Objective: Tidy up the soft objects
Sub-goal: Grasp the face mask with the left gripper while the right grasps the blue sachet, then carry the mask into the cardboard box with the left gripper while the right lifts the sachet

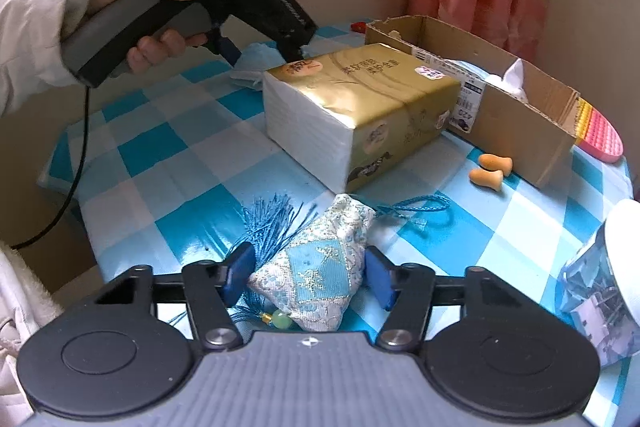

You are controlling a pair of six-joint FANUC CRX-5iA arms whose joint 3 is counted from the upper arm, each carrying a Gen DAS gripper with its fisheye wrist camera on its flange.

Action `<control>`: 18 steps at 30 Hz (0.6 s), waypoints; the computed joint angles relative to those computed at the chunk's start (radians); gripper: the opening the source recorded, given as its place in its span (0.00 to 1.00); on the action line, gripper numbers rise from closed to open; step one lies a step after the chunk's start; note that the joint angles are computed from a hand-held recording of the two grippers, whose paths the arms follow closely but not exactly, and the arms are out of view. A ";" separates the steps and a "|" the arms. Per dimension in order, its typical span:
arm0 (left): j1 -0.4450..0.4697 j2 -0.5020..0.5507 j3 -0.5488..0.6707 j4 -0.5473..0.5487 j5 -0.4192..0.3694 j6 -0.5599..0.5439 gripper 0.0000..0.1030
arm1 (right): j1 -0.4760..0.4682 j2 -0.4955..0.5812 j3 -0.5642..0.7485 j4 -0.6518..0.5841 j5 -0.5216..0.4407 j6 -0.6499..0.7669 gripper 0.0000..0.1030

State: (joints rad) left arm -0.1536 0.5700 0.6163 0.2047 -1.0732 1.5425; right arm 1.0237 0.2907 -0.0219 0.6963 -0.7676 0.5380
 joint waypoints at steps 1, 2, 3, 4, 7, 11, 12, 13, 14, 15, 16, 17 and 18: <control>0.002 -0.005 -0.009 0.006 0.005 -0.006 0.68 | 0.002 0.002 0.003 0.006 -0.012 -0.009 0.54; 0.003 -0.011 -0.018 0.008 0.012 -0.011 0.67 | 0.004 0.003 0.006 0.009 -0.022 -0.017 0.53; 0.005 -0.018 -0.028 0.010 0.018 -0.017 0.66 | 0.005 0.004 0.008 0.010 -0.031 -0.024 0.49; 0.007 -0.026 -0.040 0.016 0.024 -0.026 0.65 | 0.006 0.002 0.007 0.017 -0.037 -0.037 0.45; 0.013 -0.047 -0.070 0.030 0.043 -0.045 0.62 | 0.010 -0.010 -0.004 0.038 -0.042 -0.065 0.42; 0.019 -0.082 -0.112 0.046 0.064 -0.078 0.61 | 0.019 -0.021 -0.015 0.068 -0.053 -0.087 0.39; 0.020 -0.090 -0.120 0.048 0.068 -0.083 0.61 | 0.021 -0.024 -0.016 0.070 -0.052 -0.090 0.39; 0.022 -0.097 -0.128 0.054 0.071 -0.092 0.61 | 0.022 -0.027 -0.019 0.074 -0.052 -0.093 0.38; 0.023 -0.106 -0.137 0.060 0.073 -0.099 0.61 | 0.024 -0.030 -0.022 0.083 -0.054 -0.099 0.38; 0.023 -0.111 -0.143 0.064 0.078 -0.105 0.61 | 0.026 -0.032 -0.023 0.090 -0.057 -0.101 0.37; 0.023 -0.119 -0.150 0.068 0.083 -0.114 0.61 | 0.027 -0.035 -0.027 0.100 -0.061 -0.107 0.36; 0.023 -0.127 -0.155 0.068 0.086 -0.116 0.61 | 0.027 -0.039 -0.031 0.108 -0.061 -0.114 0.36; 0.022 -0.132 -0.158 0.069 0.090 -0.118 0.61 | 0.028 -0.044 -0.036 0.114 -0.061 -0.120 0.35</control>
